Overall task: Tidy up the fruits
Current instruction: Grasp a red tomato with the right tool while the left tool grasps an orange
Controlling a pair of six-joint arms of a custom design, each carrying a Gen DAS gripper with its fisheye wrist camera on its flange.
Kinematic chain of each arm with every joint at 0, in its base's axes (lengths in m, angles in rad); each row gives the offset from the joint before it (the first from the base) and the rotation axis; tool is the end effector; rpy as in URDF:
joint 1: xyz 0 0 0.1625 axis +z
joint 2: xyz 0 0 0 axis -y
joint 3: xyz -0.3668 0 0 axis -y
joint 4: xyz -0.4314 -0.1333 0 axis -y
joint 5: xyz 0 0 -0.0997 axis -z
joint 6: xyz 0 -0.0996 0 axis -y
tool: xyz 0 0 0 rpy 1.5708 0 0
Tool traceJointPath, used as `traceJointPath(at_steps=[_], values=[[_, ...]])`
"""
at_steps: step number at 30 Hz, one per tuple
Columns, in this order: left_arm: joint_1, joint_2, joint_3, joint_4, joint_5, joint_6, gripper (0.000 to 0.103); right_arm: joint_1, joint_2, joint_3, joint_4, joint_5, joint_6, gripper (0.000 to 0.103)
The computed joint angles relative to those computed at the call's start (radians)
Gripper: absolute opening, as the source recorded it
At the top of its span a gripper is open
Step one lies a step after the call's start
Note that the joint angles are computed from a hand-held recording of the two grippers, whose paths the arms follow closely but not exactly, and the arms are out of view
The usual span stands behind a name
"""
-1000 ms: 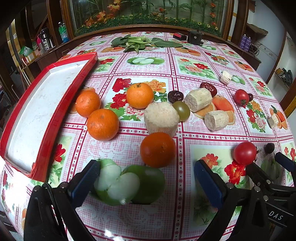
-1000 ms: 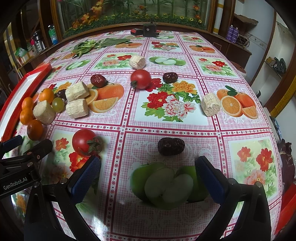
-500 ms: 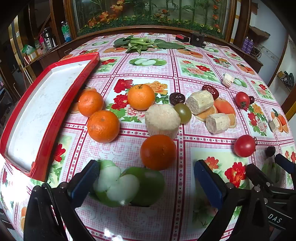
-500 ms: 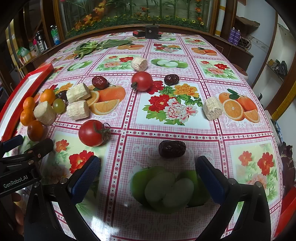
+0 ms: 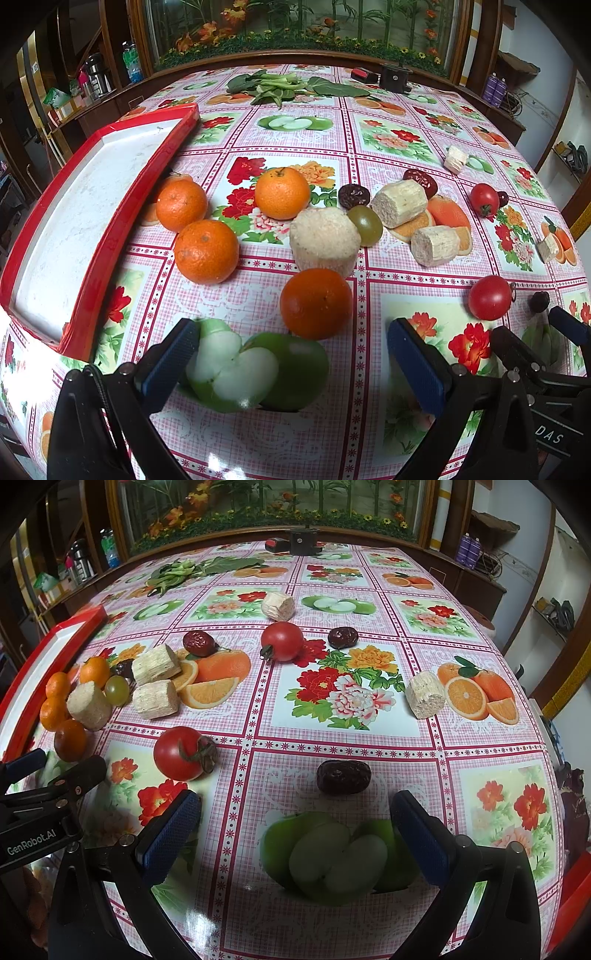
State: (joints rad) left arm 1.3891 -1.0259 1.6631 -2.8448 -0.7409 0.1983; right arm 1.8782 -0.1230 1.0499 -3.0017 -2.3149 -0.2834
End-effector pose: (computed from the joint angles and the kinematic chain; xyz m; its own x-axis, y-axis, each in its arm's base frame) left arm 0.0847 -0.6836 0.2248 -0.6999 -0.1477 -0.6988 0.2888 0.8363 -0.4661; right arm 0.2884 -0.6908 -0.1535 -0.6942 -0.1478 0.7045 -0.4781 0.8262 -0.2978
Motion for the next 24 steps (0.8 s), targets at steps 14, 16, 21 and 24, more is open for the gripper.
traceJointPath(at_steps=[14,16,21,24], values=[[0.031,-0.177,0.047,0.159,-0.191,0.206,0.103,0.016,-0.079,0.033,0.170,0.094,-0.033,0.103],[0.038,-0.206,0.054,0.180,-0.219,0.237,0.103,0.023,-0.057,-0.003,0.186,0.094,-0.061,0.103],[0.044,-0.227,0.044,0.270,-0.250,0.239,0.103,0.023,0.006,-0.117,0.303,0.123,-0.066,0.103],[0.043,-0.223,0.038,0.291,-0.263,0.222,0.103,0.021,0.029,-0.159,0.350,0.141,-0.071,0.101]])
